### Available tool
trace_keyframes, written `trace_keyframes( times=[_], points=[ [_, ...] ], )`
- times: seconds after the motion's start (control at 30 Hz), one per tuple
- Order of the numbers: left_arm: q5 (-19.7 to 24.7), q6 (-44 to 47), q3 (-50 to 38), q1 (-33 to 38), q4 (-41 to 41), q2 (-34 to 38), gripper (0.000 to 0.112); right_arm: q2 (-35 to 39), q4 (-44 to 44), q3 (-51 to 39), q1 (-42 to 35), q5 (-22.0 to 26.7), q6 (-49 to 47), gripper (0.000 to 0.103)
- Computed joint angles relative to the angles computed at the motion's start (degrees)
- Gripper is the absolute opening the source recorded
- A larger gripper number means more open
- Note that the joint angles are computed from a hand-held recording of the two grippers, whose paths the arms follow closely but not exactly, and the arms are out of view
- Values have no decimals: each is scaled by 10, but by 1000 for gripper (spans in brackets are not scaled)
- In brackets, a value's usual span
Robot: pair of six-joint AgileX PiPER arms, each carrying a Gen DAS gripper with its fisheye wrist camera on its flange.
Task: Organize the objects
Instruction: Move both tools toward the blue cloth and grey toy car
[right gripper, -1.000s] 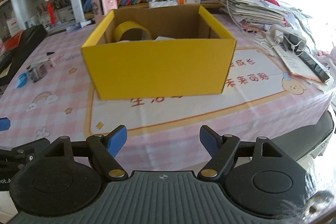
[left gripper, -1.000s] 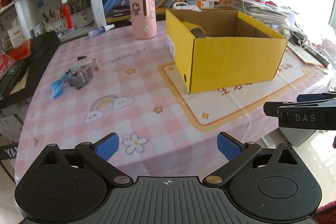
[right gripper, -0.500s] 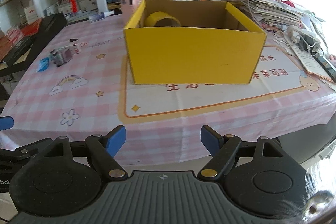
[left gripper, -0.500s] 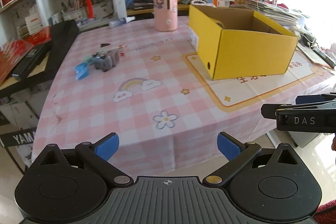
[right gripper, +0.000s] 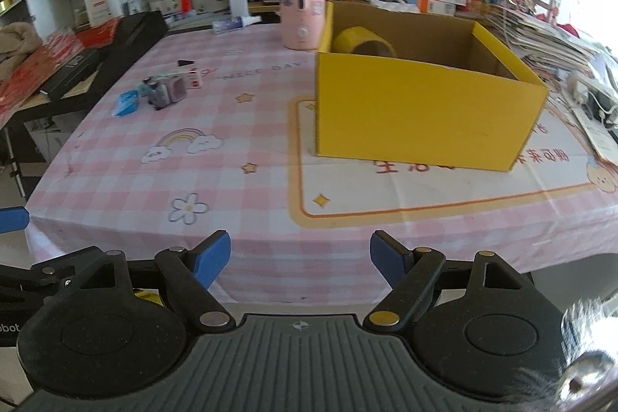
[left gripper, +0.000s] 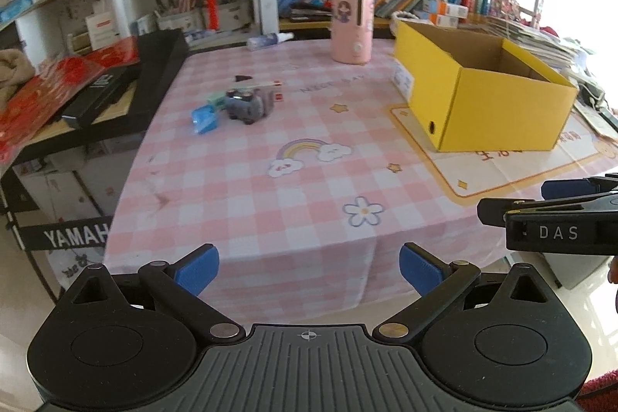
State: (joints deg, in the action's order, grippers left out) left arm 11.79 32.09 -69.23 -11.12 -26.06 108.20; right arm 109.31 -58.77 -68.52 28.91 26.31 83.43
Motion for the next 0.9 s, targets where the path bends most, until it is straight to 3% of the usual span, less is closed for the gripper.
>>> trace_keyframes(
  times=[0.47, 0.73, 0.9],
  points=[
    [-7, 31, -7, 41, -37, 1, 101, 48, 55, -92, 19, 1, -98, 78],
    [7, -48, -63, 40, 37, 41, 101, 86, 119, -149, -2, -13, -185, 78],
    [29, -128, -132, 37, 114, 81, 101, 130, 212, -226, -25, -16, -300, 78]
  ],
)
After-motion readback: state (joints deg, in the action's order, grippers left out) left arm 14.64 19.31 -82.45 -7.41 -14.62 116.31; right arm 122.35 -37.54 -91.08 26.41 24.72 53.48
